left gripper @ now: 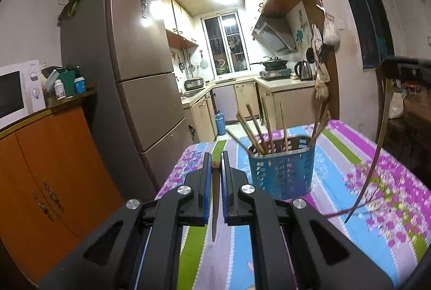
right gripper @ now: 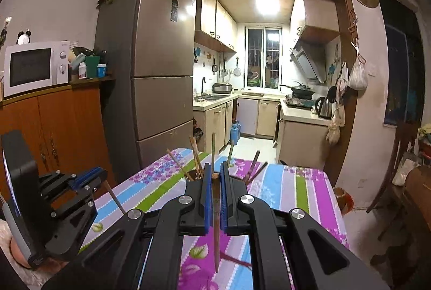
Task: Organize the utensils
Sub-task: 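Lift both held chopsticks and carry them over the blue holder, then lower both chopsticks into the holder and open both grippers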
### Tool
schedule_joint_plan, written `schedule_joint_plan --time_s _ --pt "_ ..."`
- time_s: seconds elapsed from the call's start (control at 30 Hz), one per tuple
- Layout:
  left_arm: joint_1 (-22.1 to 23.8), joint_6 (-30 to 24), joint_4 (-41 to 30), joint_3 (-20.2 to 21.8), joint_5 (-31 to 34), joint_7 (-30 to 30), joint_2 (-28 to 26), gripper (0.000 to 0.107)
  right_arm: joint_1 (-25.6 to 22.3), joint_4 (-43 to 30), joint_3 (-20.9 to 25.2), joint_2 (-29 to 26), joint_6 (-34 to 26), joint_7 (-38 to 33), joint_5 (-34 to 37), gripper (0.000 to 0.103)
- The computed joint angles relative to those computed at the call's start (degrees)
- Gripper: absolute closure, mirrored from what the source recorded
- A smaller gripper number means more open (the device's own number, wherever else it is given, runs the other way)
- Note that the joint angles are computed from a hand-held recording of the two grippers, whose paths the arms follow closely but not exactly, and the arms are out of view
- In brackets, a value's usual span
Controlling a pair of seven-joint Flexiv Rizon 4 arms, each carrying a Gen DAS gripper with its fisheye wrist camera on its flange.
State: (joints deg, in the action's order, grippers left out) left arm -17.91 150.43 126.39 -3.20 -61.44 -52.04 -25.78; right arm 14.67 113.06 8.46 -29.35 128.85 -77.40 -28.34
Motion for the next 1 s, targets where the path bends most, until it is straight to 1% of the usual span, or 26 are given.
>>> schedule_joint_plan --time_s 0.1,0.17,0.2,0.27,0.33,0.43,0.5,0.57,0.6,0.67,0.77,0.8,0.9,1.0 --pt "1.86 -3.55 -1.47 0.42 3.89 -0.4 1.48 0.102 0.39 -2.49 0.01 -0.44 -1.28 0.56 -0.19 0.096" --pt "3.65 -7.1 -2.09 0.8 8.36 -2.16 2.97 0.102 -0.41 -4.94 0.85 -1.09 -2.47 2.52 -1.79 0.096" --pt "4.35 -9.06 -3.02 1.08 9.96 -2.36 3.62 0.102 -0.7 -6.06 1.15 -1.44 -2.79 3.46 -2.39 0.096" --pt "7.15 -14.58 -4.37 1.32 16.4 -5.49 5.4 0.102 -1.06 -8.68 1.61 -2.18 -3.23 5.47 -3.34 0.096" --pt "8.41 -18.82 -6.35 1.9 19.39 -7.24 6.01 0.102 -0.68 -11.95 1.49 -3.06 -3.03 6.82 -3.31 0.096" --pt "12.64 -25.51 -9.74 1.64 27.51 -13.09 6.43 0.102 -0.32 -15.86 1.15 -4.44 -2.69 8.72 -3.65 0.096" --pt "16.49 -28.22 -12.17 0.11 33.43 -17.86 5.81 0.102 1.19 -18.94 -0.18 -5.59 -2.77 8.72 -2.19 0.096" --pt "22.93 -31.16 -14.64 -3.31 43.19 -26.08 5.18 0.102 1.89 -21.83 -0.89 -7.02 -3.7 9.29 -1.71 0.096" --pt "24.36 -31.28 -15.68 -4.64 44.26 -26.97 4.46 0.102 1.93 -23.08 -0.95 -7.68 -4.28 9.78 -1.95 0.096" --pt "25.92 -31.99 -18.53 -5.3 47.09 -29.95 2.86 0.102 1.99 -25.74 -1.02 -9.22 -5.39 10.74 -2.39 0.096" --pt "26.27 -32.48 -21.4 -4.57 49.68 -32.76 1.06 0.102 2.41 -29.35 -1.51 -11.59 -6.51 11.52 -2.52 0.096" --pt "26.87 -32.75 -22.45 -4.89 51.07 -33.86 0.34 0.102 2.47 -30.25 -1.55 -12.18 -6.98 11.78 -2.72 0.096" --pt "24.37 -32.89 -24.65 -1.67 50.74 -34.2 -1.63 0.102 2.21 -33.69 -1.23 -14.56 -8.92 13.09 -3.81 0.096" --pt "23.57 -34.2 -26.88 -0.4 50.45 -33.98 -3.08 0.102 1.55 -36.29 -0.35 -16.48 -10.38 14.46 -5.28 0.096"
